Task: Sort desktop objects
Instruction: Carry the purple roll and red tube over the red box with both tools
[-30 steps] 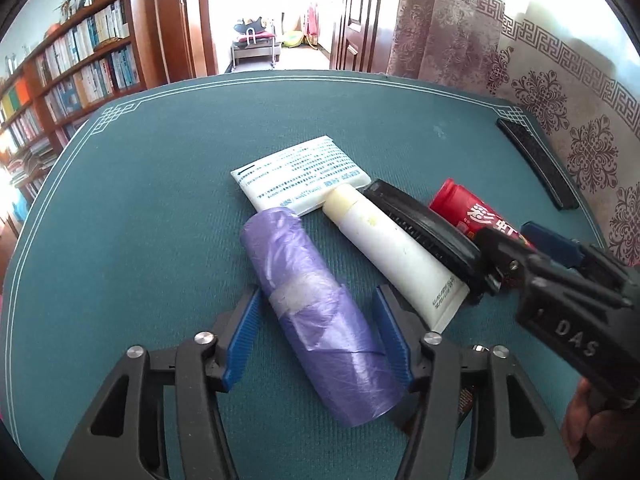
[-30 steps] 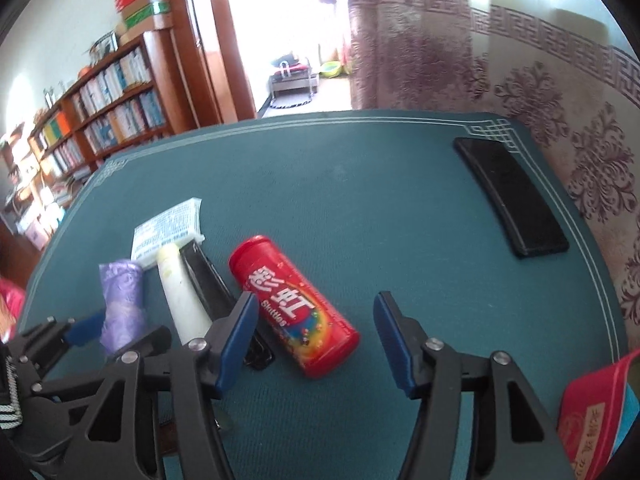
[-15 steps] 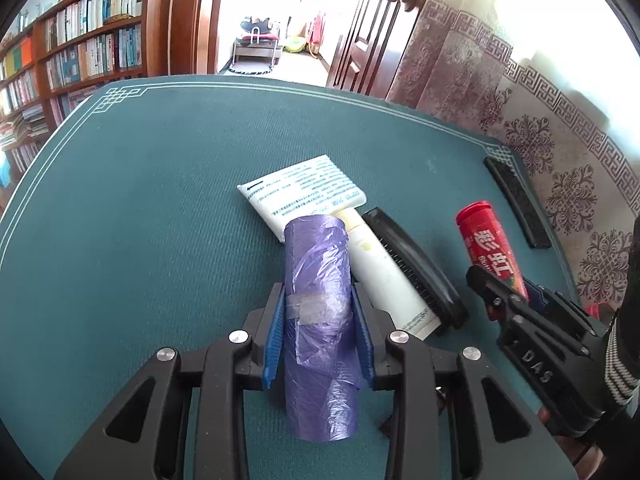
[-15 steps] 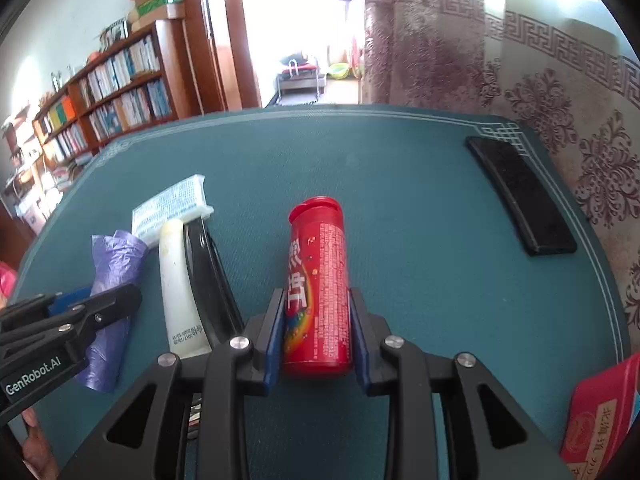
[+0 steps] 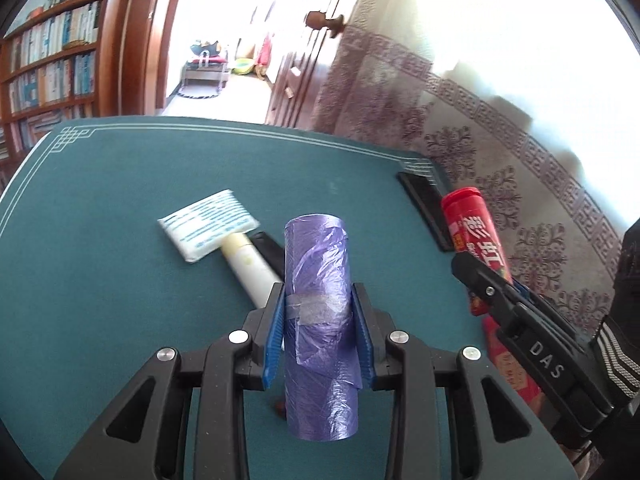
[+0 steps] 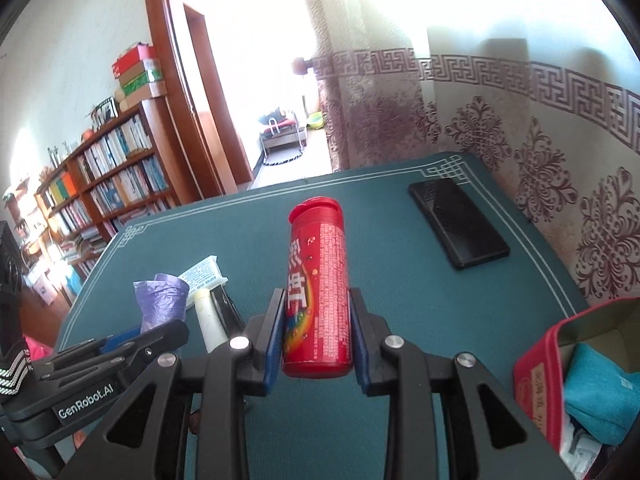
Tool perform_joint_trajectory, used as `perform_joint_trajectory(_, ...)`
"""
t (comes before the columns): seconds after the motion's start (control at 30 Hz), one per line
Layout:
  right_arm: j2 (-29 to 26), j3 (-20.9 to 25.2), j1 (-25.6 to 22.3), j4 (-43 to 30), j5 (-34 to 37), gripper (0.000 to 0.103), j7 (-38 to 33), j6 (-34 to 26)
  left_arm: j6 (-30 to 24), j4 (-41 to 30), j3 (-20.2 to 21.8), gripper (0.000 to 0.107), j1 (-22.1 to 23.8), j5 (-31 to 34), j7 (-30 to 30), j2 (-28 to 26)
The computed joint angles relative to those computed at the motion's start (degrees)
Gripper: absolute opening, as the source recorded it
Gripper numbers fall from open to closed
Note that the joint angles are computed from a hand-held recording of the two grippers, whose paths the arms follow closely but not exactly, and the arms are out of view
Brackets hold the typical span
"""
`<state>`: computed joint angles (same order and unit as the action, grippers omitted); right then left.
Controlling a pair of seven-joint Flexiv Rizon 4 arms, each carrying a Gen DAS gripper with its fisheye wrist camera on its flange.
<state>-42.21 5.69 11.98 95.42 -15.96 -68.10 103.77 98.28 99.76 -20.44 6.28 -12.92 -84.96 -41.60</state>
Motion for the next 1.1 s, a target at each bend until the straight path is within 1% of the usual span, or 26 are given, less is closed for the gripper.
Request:
perform_joint_trajectory(0.13, 2.2, -5.7, 3.9, 3.2, 4.0, 0.033, -0.1, 5.3, 2.0, 1.4, -5.0, 0.034, 2.7, 1.9, 0.6, 0.3)
perform_joint_trajectory(0.2, 3.3, -8.0, 5.6, 4.7, 6.5, 0.033, -0.6, 8.0, 3.0, 1.9, -5.8, 0.034, 3.0, 2.8, 0.3, 0.8)
perform_joint_trajectory(0.37, 6.4, -7.4, 3.9, 8.4, 8.7, 0.033, -2.0, 12.4, 4.8, 2.7, -6.6, 0.034, 2.2, 5.8, -0.1, 1.9)
perform_joint_trajectory(0.5, 8.5, -9.2, 4.1, 12.0, 12.7, 0.033, -3.6, 14.9, 3.9, 2.7, -10.0, 0.034, 2.9, 9.0, 1.6, 1.5)
perform_joint_trajectory(0.6, 9.4, -9.4, 3.1, 14.0, 14.6, 0.033, -4.1, 15.4, 2.9, 2.5, -12.1, 0.034, 3.0, 10.1, 3.4, 0.7)
perform_joint_trajectory(0.73, 10.1, -10.4, 2.1, 16.0, 16.7, 0.033, -4.7, 14.8, 1.9, 2.5, -13.5, 0.034, 2.2, 10.2, 5.6, 0.3)
perform_joint_trajectory(0.83, 10.8, -10.3, 0.6, 17.6, 16.8, 0.033, -4.7, 13.7, 1.2, 2.3, -14.0, 0.034, 1.6, 9.5, 6.6, 0.2)
perform_joint_trajectory(0.97, 12.3, -11.7, 0.2, 20.7, 16.9, 0.033, -6.4, 11.6, -1.1, 1.6, -14.6, 0.034, 0.5, 7.9, 8.2, 0.3)
perform_joint_trajectory(1.1, 13.4, -14.3, 1.2, 23.5, 18.5, 0.033, -8.5, 10.6, -3.4, 0.6, -16.2, 0.034, -0.5, 5.7, 10.4, 0.0)
